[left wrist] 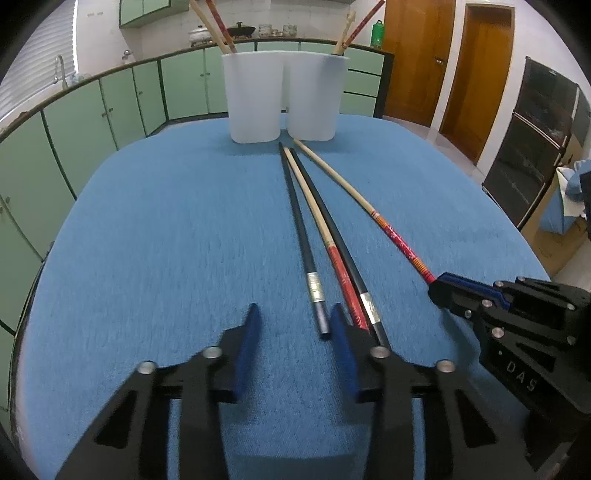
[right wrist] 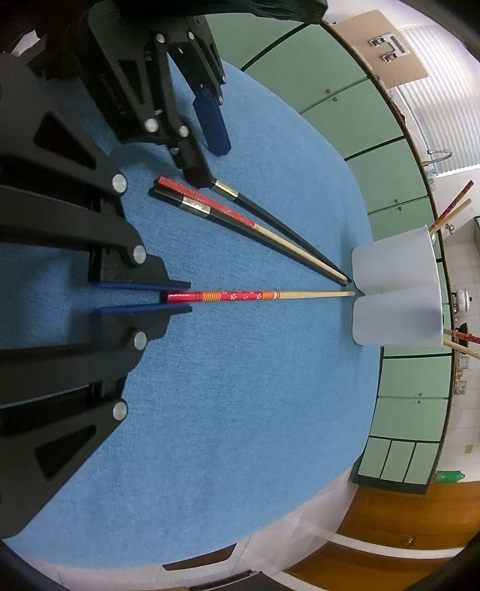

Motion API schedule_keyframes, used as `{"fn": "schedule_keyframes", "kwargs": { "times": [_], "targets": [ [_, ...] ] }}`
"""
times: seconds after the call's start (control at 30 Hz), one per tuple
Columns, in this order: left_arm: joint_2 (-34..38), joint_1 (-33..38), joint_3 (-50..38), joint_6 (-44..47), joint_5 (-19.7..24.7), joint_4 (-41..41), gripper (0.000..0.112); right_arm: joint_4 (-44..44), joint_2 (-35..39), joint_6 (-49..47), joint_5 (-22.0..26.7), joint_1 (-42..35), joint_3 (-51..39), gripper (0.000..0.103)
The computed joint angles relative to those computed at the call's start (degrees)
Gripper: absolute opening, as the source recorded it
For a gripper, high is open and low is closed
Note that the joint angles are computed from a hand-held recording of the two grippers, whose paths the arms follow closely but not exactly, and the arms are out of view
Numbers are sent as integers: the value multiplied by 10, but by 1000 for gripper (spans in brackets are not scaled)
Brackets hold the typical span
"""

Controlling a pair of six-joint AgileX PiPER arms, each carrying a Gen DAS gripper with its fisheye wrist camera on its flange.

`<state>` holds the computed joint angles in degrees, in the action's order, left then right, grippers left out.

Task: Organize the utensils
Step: 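Grasp a red-patterned chopstick with the right tool while the left tool grasps a black chopstick, then carry both chopsticks up to the white caddy and lower them in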

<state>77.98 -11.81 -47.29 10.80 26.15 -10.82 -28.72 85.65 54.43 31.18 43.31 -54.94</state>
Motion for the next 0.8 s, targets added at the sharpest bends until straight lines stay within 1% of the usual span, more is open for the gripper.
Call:
{"fn": "schedule_keyframes", "kwargs": {
  "times": [0.03, 0.07, 0.1, 0.27, 0.37, 0.6, 0.8],
  "targets": [
    [2, -1, -2, 1, -1, -3, 21, -2, 0, 1, 2, 1, -1, 6],
    [3, -1, -3, 4, -1, -8, 16, -4, 1, 3, 3, 2, -2, 6],
    [5, 1, -4, 13, -1, -17, 7, -5, 1, 4, 4, 3, -2, 6],
    [8, 4, -6, 27, -2, -39, 7, -6, -1, 7, 1, 2, -1, 5],
    [-3, 9, -3, 35, -4, -45, 7, -22, -12, 21, -1, 7, 5, 5],
    [-65, 15, -15, 17, 12, -17, 7, -56, -52, 26, 32, 17, -15, 5],
    [-102, 34, -55, 45, 30, -38, 7, -66, -81, -11, 67, 16, -64, 5]
  ]
}}
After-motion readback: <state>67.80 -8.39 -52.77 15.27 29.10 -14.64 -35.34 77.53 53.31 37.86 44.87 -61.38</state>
